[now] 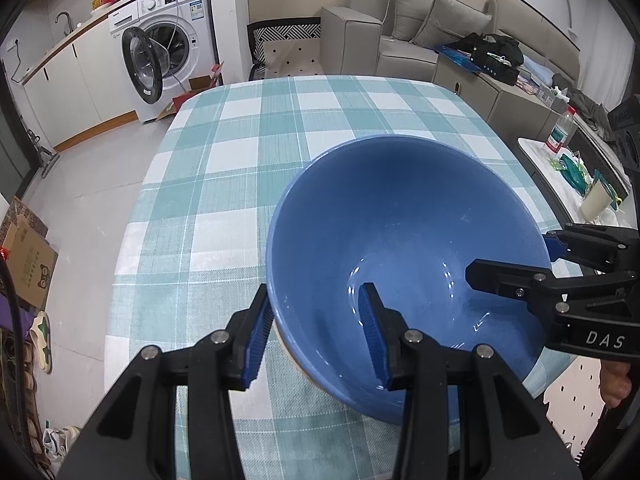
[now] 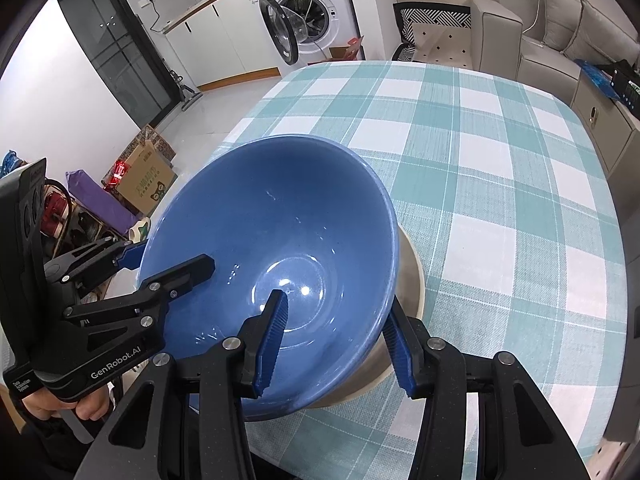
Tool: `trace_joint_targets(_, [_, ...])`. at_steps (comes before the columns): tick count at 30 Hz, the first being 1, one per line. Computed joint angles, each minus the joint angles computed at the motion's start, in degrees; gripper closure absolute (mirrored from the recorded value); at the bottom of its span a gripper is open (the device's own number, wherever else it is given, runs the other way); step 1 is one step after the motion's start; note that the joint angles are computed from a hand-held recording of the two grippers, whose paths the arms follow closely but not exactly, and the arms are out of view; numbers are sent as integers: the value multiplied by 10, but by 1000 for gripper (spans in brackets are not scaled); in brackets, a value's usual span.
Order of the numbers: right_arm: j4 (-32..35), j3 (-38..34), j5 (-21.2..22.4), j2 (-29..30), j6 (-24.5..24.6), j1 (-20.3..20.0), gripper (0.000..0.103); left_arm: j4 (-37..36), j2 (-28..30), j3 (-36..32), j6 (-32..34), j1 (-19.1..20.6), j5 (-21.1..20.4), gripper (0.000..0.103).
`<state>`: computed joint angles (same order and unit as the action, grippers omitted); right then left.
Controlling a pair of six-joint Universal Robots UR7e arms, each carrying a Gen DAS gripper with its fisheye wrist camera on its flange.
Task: Organize plates and bowls
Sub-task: 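Lift the nested blue bowl stack with both grippers and carry it over the cream plates, then lower the blue bowl stack onto the cream plates with both grippers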
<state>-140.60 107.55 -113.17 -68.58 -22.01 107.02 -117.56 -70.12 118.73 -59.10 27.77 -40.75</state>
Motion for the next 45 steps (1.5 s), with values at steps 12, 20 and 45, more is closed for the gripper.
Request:
trace_joint_targets(12, [6, 1, -4, 0, 3, -3, 54, 6, 2, -3, 1, 0, -3, 61])
trace_joint_targets(20, [12, -1, -3, 2, 3, -6, 54, 13, 4, -6, 1, 0, -3, 61])
trace_joint_targets(45, [-61, 34, 22, -23, -54, -12, 18, -123, -16, 54, 77, -20, 22, 22])
